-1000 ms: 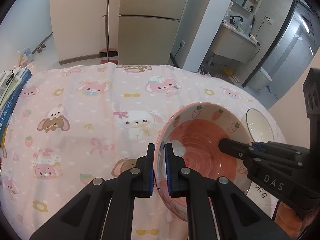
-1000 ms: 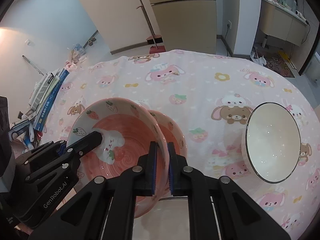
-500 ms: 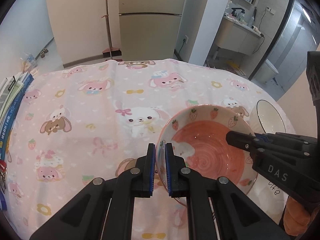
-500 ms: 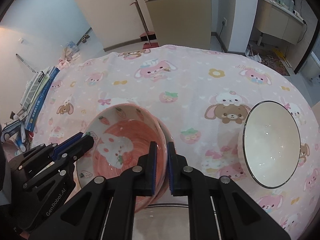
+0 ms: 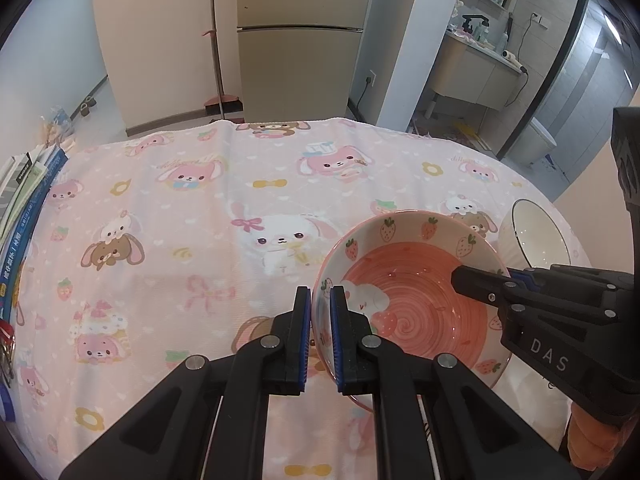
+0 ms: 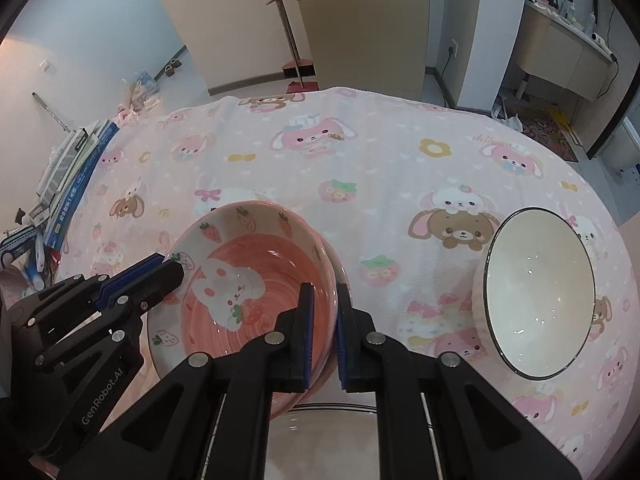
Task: Organize plates and bowls
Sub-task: 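Lower the pink bowl into the other pink bowl and open both tools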
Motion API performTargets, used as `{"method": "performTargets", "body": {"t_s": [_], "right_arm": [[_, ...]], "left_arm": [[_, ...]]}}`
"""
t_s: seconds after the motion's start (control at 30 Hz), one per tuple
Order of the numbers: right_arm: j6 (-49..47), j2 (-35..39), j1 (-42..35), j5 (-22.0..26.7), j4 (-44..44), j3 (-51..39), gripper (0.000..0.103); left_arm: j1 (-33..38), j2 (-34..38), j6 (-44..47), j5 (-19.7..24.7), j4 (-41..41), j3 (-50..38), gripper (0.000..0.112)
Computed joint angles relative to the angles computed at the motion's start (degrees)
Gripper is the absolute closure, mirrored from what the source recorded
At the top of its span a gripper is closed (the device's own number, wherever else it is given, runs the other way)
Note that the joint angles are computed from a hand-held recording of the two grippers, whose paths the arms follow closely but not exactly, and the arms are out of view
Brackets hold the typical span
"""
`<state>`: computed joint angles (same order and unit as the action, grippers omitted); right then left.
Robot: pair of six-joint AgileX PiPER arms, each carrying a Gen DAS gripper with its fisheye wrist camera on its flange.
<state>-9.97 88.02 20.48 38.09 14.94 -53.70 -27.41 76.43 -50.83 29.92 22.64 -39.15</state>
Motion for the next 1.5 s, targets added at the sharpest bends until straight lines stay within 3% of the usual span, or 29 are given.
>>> {"method": "performTargets", "body": {"t_s": [0.37,0.53,0.7,0.83,1.2,1.43,1.5], "right_arm": [[-0.79,0.28,-0.49,2.41,-0.07,-1.04,0.094],[-0.60,0.38,-0.44,3.23,-0.38,-1.46,0.094],[1.23,-0.47,0.55,3.37,-2.68,-1.38,0.093],[7.73,-2.54,2.50,0.36,-9.58,0.10,0.092],[6.98,-1.57,2.98,-0.28,-9.74,-0.07,0.093],[5.02,-1.93,1.61,-1.08,-7.11,0.62,0.097],[4.99,-2.11,1.49,-0.79,-6.89,0.51,0.097]], "left_arm": [[2.54,2.32,8.20,0.72,-9.02,-1.23,0.098],[-0.07,2.02,2.75,2.28,-4.03,-1.57,0.098],[-0.34,0.67,3.04,2.95,-4.13,-1.56,0.098],[-0.03,0.78,2.92,3.22,-4.16,-1.58,0.098],[-3.59,-0.13,-3.81,5.13,2.73,-1.79,0.101],[-2.18,-0.72,0.27,4.35,-0.51,-1.67,0.102],[-3.37,-1.33,-1.92,5.35,1.96,-1.87,0.101]]}}
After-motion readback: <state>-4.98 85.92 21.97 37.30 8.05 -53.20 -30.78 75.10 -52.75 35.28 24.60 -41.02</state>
